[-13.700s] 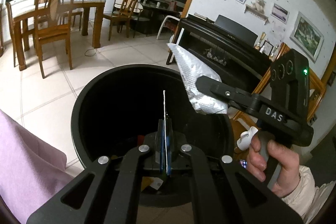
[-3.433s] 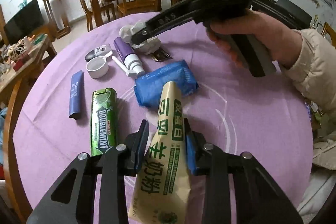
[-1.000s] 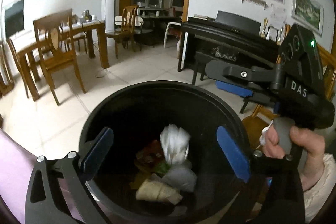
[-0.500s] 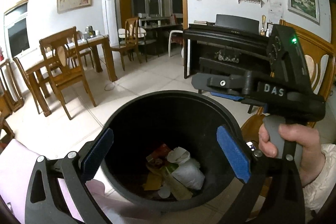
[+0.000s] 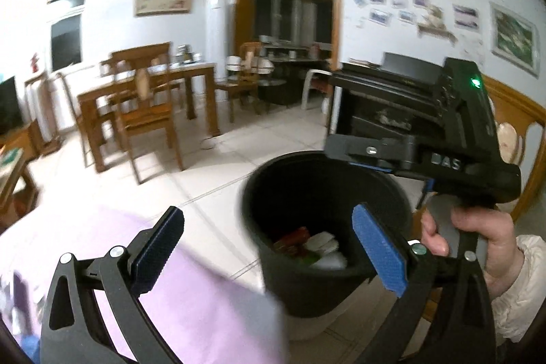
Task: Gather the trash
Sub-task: 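Grasp the green gum bottle with the left tool while the right tool grasps the blue packet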
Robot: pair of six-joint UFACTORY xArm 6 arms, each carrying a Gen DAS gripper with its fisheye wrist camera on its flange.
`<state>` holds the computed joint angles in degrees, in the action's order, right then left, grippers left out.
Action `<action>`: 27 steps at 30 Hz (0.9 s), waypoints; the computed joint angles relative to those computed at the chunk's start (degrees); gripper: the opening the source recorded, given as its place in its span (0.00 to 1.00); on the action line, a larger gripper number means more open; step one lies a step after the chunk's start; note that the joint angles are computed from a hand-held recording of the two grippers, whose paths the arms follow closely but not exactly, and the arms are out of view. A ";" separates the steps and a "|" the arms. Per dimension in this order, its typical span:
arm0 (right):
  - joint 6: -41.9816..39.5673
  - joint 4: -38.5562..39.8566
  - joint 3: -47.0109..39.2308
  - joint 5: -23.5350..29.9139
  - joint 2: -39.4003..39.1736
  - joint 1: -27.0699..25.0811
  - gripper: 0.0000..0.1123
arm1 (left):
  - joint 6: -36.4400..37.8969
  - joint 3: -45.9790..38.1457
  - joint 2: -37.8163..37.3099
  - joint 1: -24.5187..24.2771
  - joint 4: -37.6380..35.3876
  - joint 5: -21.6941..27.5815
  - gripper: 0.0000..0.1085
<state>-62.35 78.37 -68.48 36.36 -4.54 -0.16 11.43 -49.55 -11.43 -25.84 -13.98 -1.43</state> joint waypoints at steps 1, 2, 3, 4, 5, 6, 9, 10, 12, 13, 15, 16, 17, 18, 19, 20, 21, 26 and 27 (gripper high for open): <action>0.54 -0.88 -0.29 -0.33 0.14 1.43 0.75 | -0.04 1.24 -1.25 1.11 -0.75 0.01 0.90; 1.15 -1.96 -0.71 -0.82 0.46 3.61 0.75 | 0.52 2.73 -2.79 2.47 -2.40 0.03 0.90; 1.71 -2.73 -1.02 -1.37 0.64 5.32 0.75 | 2.38 4.25 -4.45 3.86 -5.62 0.15 0.90; 2.33 -3.51 -1.42 -1.81 0.87 6.85 0.75 | 5.40 5.44 -6.01 5.03 -9.92 0.51 0.90; 2.89 -4.42 -1.92 -2.30 1.36 8.92 0.75 | 8.43 6.07 -7.21 5.97 -13.82 1.14 0.90; 3.36 -5.12 -2.18 -2.72 1.66 10.72 0.75 | 11.22 7.51 -9.19 8.00 -17.63 2.14 0.90; 5.80 -8.79 -4.91 -2.86 4.09 16.35 0.75 | 13.61 11.55 -14.28 14.17 -20.53 4.55 0.90; 7.32 -10.58 -6.09 -2.64 4.83 17.92 0.75 | 13.52 12.76 -15.76 16.22 -20.06 5.38 0.90; 9.25 -14.05 -8.68 -0.86 7.14 21.44 0.75 | 12.29 15.11 -18.80 21.87 -17.27 8.81 0.90; 10.70 -16.79 -10.69 0.44 8.90 23.53 0.75 | 12.31 15.64 -19.79 24.19 -16.64 10.62 0.90; 13.05 -21.64 -14.74 2.59 12.11 26.93 0.75 | 13.29 16.71 -21.52 28.72 -16.48 14.46 0.88; 13.77 -23.40 -16.12 3.21 13.33 28.40 0.75 | 14.21 16.97 -22.09 31.52 -16.66 17.04 0.85; 14.68 -25.90 -18.37 4.36 15.24 30.35 0.75 | 14.59 16.79 -22.10 33.75 -16.36 19.53 0.70; 15.74 -28.51 -20.50 5.27 17.06 32.14 0.75 | 15.00 15.98 -21.49 35.96 -15.80 22.99 0.54; 17.13 -32.14 -22.94 5.24 19.27 34.26 0.75 | 14.98 15.03 -20.74 37.65 -14.89 25.58 0.50; 18.10 -34.70 -23.71 4.24 20.31 36.17 0.75 | 14.61 14.40 -19.94 38.86 -13.48 27.54 0.49; 18.31 -36.74 -24.75 4.17 21.43 37.26 0.75 | 15.05 14.01 -19.30 39.57 -12.51 28.69 0.48; 25.05 -52.77 -37.10 7.22 31.32 42.21 0.63 | 18.47 12.33 -17.96 40.23 -11.48 30.25 0.45; 25.94 -54.94 -38.88 8.12 32.84 42.79 0.59 | 17.91 12.47 -17.80 40.24 -9.72 29.77 0.45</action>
<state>-36.41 23.43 -107.36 44.49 28.30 42.63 29.34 -37.08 -29.23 14.40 -23.69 28.33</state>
